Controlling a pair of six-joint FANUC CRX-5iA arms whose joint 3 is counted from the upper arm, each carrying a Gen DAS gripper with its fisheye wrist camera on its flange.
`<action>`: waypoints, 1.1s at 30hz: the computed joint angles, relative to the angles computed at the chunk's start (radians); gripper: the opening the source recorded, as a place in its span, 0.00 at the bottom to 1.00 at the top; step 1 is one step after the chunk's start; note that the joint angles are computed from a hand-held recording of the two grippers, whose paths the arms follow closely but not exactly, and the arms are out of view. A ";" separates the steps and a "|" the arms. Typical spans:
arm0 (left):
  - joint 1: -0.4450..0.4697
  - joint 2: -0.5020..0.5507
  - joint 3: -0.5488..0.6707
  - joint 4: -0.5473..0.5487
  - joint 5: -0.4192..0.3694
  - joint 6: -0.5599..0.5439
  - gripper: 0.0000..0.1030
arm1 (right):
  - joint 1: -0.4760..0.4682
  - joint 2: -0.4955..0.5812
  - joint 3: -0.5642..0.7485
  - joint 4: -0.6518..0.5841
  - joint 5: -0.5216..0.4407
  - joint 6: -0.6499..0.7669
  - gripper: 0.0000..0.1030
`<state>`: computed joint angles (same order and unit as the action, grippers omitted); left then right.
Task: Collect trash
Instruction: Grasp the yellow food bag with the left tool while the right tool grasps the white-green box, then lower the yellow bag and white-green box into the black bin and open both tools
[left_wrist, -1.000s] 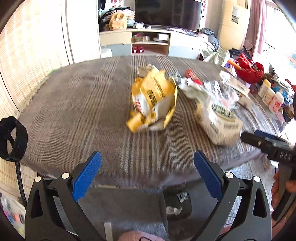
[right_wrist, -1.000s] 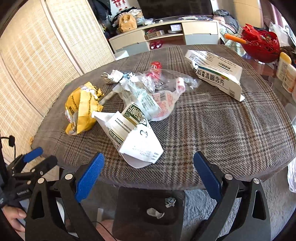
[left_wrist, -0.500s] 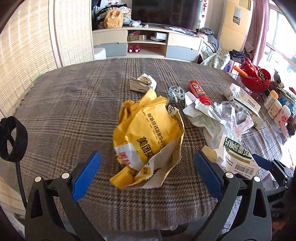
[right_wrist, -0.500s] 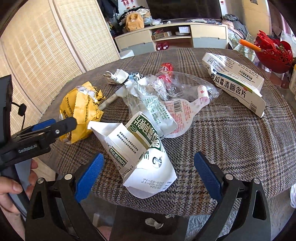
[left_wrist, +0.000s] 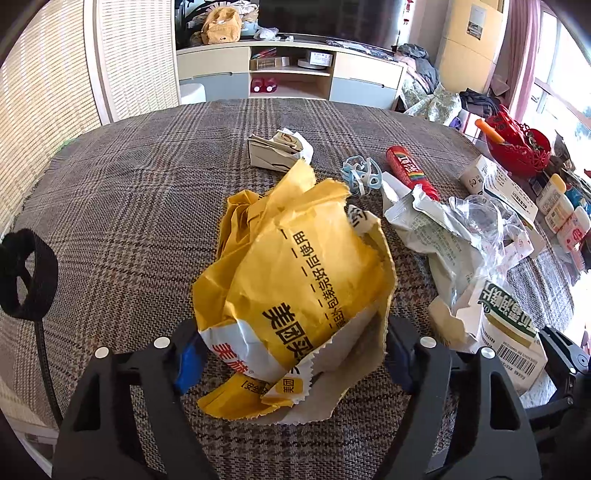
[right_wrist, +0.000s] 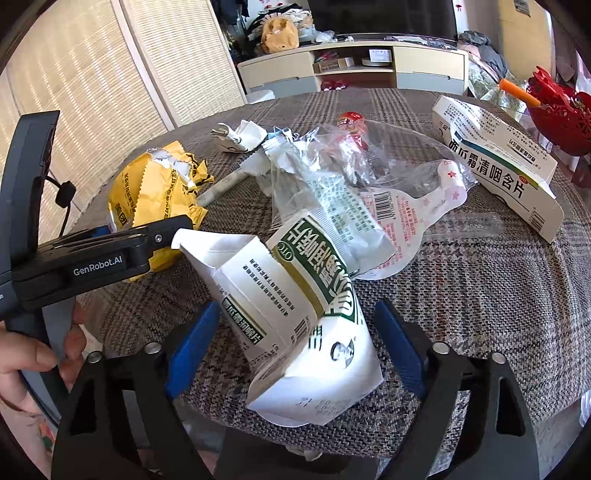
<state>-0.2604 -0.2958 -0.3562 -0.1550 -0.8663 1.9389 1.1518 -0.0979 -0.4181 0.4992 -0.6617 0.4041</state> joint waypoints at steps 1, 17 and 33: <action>0.002 -0.002 -0.002 0.002 0.001 -0.007 0.67 | 0.003 0.000 -0.002 0.010 -0.002 -0.004 0.71; -0.076 -0.194 -0.080 -0.015 -0.093 0.068 0.62 | 0.091 -0.154 -0.109 -0.020 -0.016 -0.058 0.58; -0.501 -0.244 -0.084 -0.222 -0.233 0.475 0.63 | 0.282 -0.360 -0.300 0.131 -0.158 -0.343 0.58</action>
